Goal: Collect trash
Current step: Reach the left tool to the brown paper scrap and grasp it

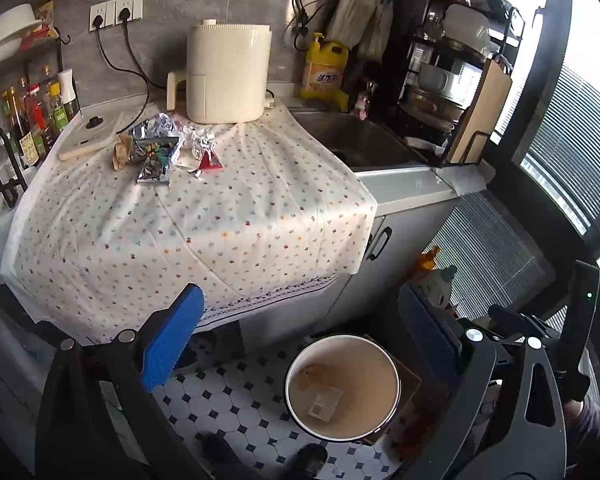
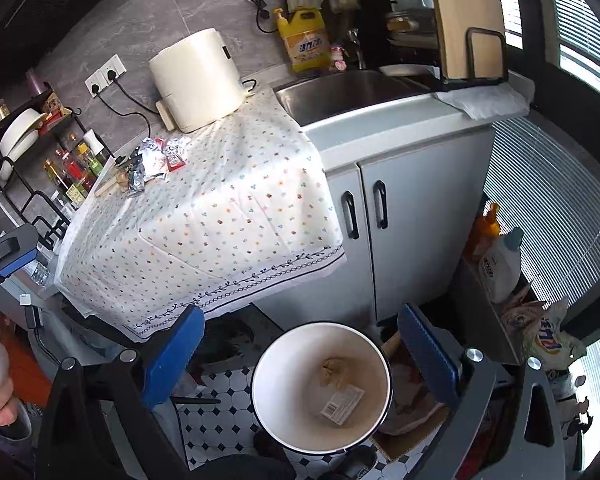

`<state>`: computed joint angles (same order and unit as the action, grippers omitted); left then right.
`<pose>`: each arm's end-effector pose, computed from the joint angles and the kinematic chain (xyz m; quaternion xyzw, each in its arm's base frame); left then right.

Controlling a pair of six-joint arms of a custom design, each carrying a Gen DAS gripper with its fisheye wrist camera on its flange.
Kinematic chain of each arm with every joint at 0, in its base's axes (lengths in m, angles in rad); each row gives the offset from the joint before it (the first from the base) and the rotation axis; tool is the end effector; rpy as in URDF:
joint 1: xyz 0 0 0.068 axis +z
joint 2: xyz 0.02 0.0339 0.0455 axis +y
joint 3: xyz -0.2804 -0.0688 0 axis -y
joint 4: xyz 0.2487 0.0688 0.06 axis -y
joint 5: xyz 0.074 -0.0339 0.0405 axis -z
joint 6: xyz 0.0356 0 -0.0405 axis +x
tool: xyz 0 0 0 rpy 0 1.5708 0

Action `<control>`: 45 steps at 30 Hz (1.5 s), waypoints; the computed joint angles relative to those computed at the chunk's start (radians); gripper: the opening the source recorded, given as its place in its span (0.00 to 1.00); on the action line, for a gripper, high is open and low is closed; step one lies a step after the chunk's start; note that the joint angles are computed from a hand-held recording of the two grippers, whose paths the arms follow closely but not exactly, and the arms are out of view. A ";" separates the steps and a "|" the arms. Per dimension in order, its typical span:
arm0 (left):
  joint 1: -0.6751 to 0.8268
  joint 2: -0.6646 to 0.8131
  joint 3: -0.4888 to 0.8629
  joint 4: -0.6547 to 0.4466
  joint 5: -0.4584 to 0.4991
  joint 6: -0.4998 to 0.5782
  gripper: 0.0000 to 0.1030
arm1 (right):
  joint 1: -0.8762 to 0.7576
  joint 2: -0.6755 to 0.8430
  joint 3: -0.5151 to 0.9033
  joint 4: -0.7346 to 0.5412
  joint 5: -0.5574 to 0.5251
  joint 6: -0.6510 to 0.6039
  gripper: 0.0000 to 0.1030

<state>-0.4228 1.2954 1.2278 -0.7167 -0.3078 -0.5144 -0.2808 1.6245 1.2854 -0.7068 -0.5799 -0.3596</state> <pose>0.2528 -0.1019 0.3502 -0.1005 0.9091 -0.0447 0.4018 0.3336 -0.0759 0.2775 -0.1106 0.9218 0.1838 0.3229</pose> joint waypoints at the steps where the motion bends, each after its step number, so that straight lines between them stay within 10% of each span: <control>1: 0.010 -0.017 -0.010 0.010 0.003 0.006 0.94 | 0.018 -0.007 0.000 0.013 0.009 0.010 0.92; 9: 0.184 -0.120 -0.127 0.150 0.071 0.080 0.94 | 0.172 -0.049 -0.019 0.135 0.104 0.133 0.92; 16: 0.524 -0.053 -0.134 0.263 0.364 0.255 0.94 | 0.342 0.041 0.072 0.223 0.300 0.328 0.92; 27: 0.843 0.325 0.192 0.193 0.659 0.442 0.94 | 0.609 0.319 0.445 0.174 0.488 0.519 0.92; 39: 0.944 0.662 0.496 0.100 0.778 0.620 0.94 | 0.730 0.613 0.881 -0.014 0.551 0.596 0.92; 45: 0.968 0.863 0.746 0.009 0.786 0.654 0.76 | 0.768 0.799 1.207 -0.196 0.528 0.604 0.80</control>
<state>0.5453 2.1585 1.9735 -0.7074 0.4785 0.1395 0.4870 2.4234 2.4924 -0.9028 -0.0516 0.2439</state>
